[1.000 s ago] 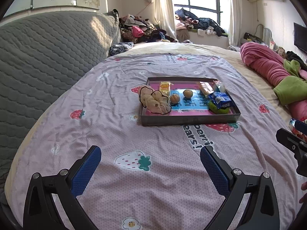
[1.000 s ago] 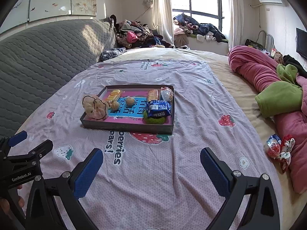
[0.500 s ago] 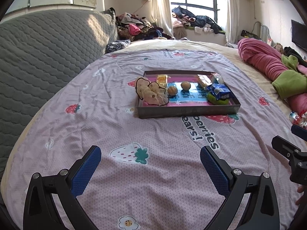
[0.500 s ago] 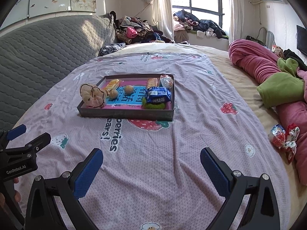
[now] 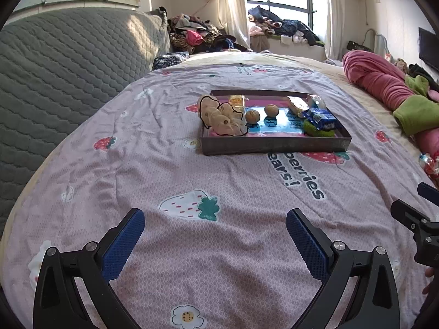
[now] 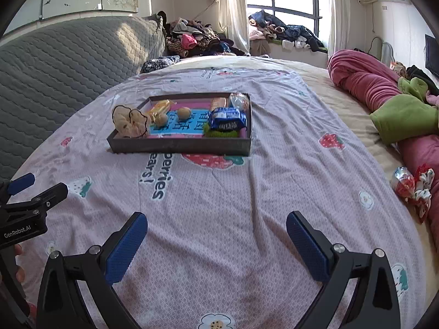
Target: Organize objects
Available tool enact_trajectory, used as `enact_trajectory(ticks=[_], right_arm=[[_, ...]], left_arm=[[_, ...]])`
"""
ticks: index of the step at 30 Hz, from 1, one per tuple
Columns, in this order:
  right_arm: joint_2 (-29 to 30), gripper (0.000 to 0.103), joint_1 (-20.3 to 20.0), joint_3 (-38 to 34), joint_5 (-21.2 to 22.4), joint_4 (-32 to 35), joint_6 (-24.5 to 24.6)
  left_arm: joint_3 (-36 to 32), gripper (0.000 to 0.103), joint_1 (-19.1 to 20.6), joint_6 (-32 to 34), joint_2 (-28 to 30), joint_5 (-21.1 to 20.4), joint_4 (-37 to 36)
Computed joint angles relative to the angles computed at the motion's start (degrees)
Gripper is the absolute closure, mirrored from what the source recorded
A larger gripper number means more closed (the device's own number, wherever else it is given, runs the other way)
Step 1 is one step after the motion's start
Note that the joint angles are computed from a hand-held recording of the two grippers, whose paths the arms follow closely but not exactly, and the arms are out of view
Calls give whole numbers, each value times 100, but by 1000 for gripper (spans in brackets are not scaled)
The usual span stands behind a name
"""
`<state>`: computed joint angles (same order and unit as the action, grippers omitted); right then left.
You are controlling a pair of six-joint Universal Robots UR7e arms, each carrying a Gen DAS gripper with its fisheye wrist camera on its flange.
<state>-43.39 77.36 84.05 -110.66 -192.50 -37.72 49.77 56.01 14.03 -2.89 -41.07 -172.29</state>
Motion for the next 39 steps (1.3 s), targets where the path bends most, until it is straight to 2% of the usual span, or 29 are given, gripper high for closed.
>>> enact_trajectory(ticks=[18, 31, 39], right_arm=[[72, 1, -150, 51, 23, -180, -32], [174, 1, -198, -24, -83, -218, -82], [249, 1, -227, -92, -137, -141, -46]], left_arm=[[137, 0, 112, 19, 38, -117, -142], [-73, 0, 213, 27, 190, -66, -18], [-72, 0, 295, 54, 180, -333, -37]])
